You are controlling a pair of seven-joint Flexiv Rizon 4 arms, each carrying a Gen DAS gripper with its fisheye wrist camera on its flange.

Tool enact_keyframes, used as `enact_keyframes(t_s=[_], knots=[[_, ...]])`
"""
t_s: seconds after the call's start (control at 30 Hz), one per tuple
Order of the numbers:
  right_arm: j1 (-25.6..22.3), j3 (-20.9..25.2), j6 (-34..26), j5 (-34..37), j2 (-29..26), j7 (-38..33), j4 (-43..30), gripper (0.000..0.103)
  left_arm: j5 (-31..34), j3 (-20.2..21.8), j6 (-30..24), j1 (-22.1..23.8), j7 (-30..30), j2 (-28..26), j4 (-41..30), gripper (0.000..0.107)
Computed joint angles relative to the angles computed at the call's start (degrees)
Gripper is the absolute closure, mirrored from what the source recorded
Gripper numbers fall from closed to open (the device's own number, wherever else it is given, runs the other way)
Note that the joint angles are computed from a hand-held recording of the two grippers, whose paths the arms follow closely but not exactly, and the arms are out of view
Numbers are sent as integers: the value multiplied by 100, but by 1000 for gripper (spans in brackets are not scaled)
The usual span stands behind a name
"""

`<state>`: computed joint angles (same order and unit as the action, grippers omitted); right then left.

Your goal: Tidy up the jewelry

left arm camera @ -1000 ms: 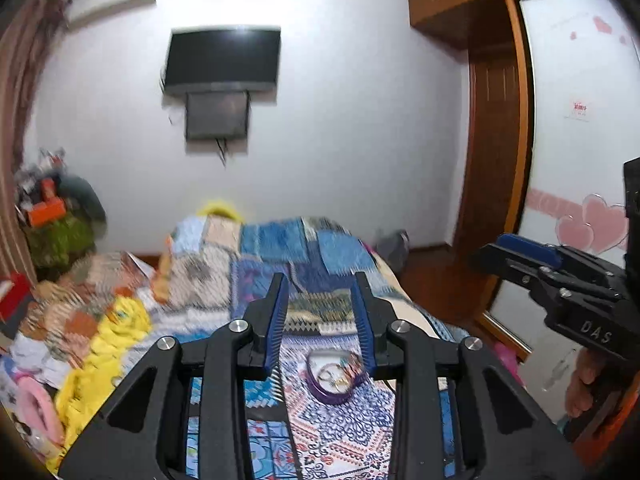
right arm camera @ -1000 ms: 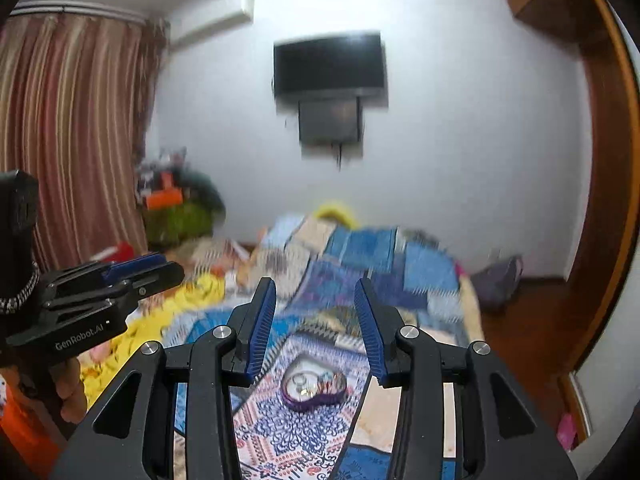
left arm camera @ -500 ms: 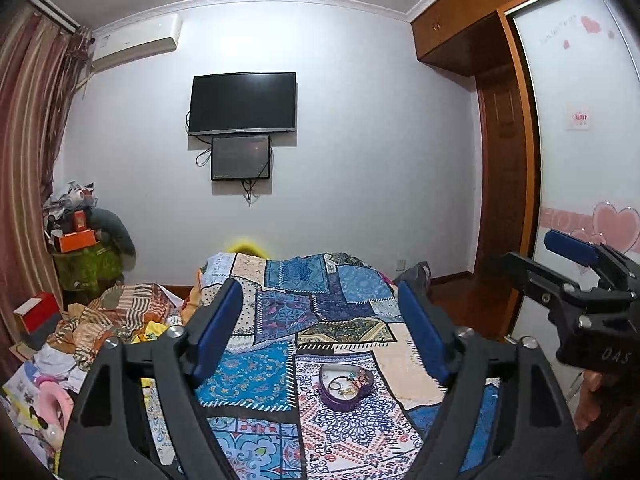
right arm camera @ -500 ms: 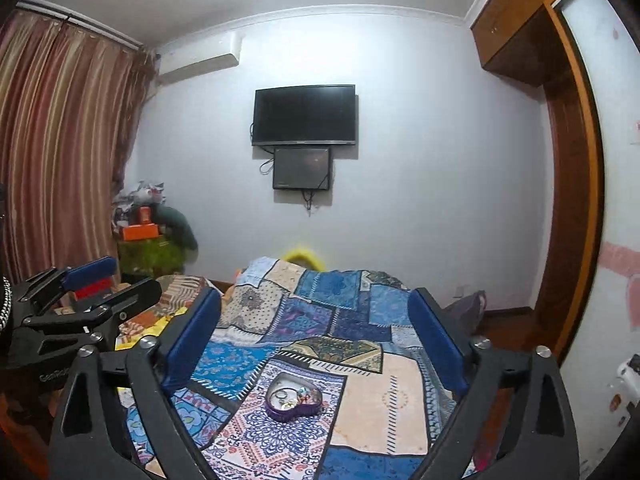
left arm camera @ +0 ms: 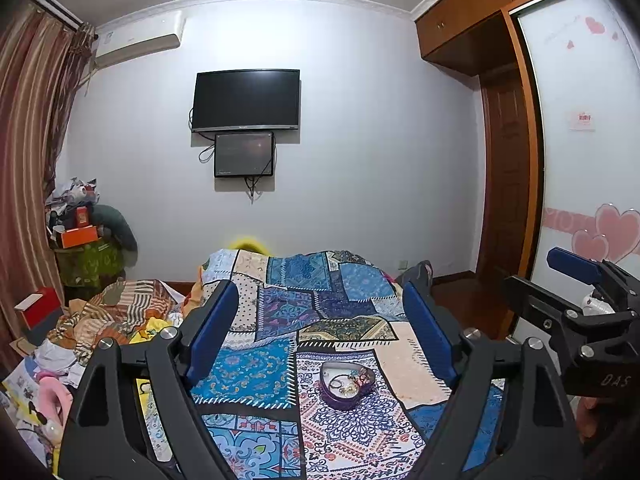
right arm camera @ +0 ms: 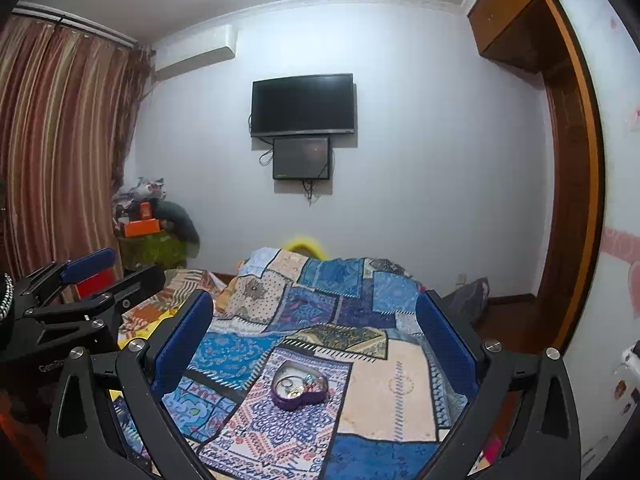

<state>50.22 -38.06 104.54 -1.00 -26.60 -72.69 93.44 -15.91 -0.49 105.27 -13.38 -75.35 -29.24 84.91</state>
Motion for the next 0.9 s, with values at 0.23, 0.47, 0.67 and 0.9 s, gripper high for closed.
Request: enact_keyframes(t_s=[0.23, 0.47, 0.67, 0.9], knots=[[2, 23, -69, -65, 43, 6, 57, 2, -100, 283, -89, -219, -47, -40, -11, 18], [83, -106, -136, -185, 30, 130, 45, 2, -150, 421, -132, -331, -81, -71, -21, 15], [86, -140, -185, -288, 28, 254, 62, 2, -190, 572, -163, -431, -134, -98, -49, 12], [15, -98, -220, -410, 27, 390, 68, 2, -189, 558, -159, -413, -151, -103, -56, 9]])
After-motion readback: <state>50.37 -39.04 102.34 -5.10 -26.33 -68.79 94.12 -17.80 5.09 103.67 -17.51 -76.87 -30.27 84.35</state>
